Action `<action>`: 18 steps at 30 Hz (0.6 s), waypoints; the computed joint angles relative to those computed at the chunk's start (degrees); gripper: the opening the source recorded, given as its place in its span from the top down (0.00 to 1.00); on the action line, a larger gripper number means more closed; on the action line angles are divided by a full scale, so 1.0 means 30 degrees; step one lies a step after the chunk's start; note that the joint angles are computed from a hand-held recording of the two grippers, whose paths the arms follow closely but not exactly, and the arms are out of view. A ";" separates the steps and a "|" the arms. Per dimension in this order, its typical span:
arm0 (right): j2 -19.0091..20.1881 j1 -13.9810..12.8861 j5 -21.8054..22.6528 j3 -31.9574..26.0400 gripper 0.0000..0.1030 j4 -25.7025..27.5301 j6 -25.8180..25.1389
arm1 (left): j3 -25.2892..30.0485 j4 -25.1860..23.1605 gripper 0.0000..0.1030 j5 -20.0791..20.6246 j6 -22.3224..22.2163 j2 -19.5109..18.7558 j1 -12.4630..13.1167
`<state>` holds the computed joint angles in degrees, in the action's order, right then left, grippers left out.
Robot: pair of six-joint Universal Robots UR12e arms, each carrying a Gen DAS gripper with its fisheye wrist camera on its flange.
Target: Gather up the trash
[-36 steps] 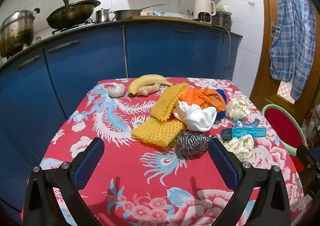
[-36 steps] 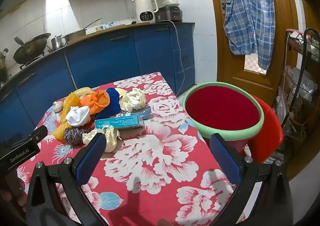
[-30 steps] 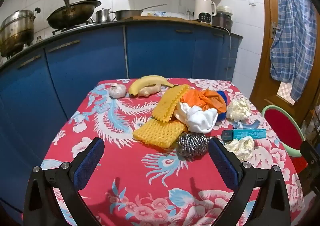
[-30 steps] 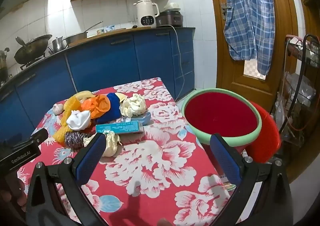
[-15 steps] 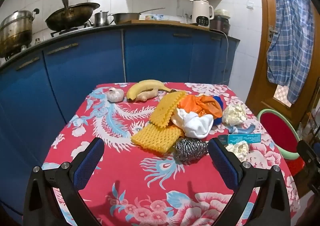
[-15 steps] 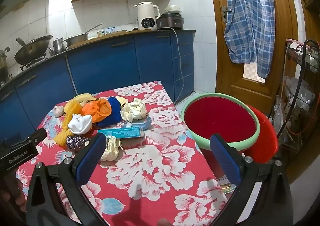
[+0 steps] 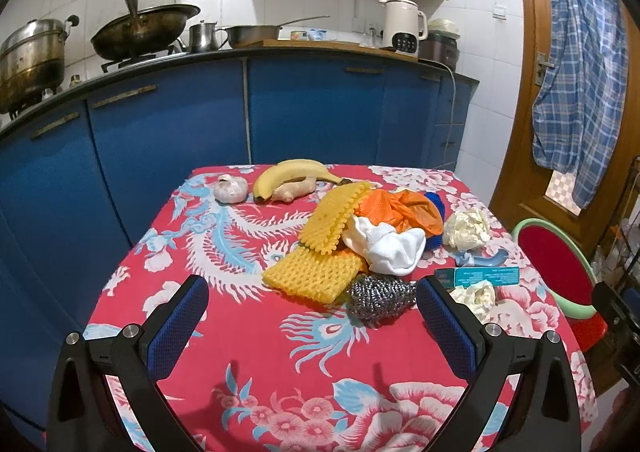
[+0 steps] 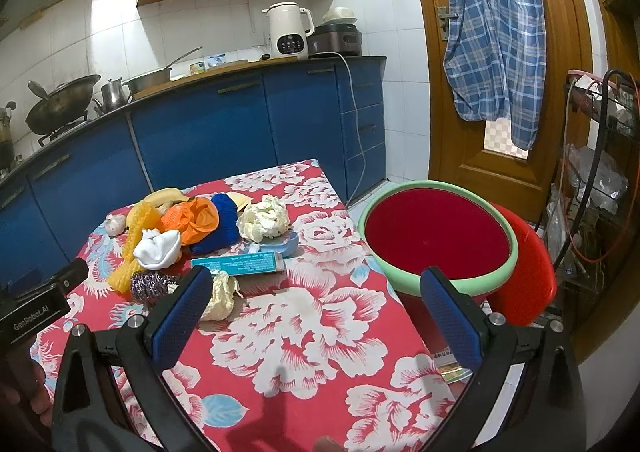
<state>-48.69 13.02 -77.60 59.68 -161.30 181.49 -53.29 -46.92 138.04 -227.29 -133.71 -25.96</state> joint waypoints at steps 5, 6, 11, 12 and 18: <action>-0.0016 -0.0035 0.0118 0.0023 0.01 0.0098 0.0039 | -0.0080 -0.0312 0.00 -0.0050 -0.0310 0.0078 0.0020; -0.0031 -0.0039 0.0120 0.0048 0.01 0.0115 0.0043 | -0.0094 -0.0326 0.00 -0.0045 -0.0320 0.0088 0.0025; -0.0053 -0.0028 0.0140 0.0081 0.01 0.0247 -0.0005 | -0.0145 -0.0287 0.00 -0.0007 -0.0289 0.0109 0.0019; -0.0038 -0.0017 0.0129 0.0047 0.01 0.0274 -0.0022 | -0.0145 -0.0287 0.00 -0.0007 -0.0289 0.0109 0.0019; -0.0009 0.0030 0.0180 -0.0011 0.01 0.0296 -0.0095 | -0.0178 -0.0474 0.00 0.0014 -0.0289 0.0152 0.0016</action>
<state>-48.72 13.11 -77.05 59.64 -160.41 181.20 -53.83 -48.35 138.08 -228.15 -133.26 -25.92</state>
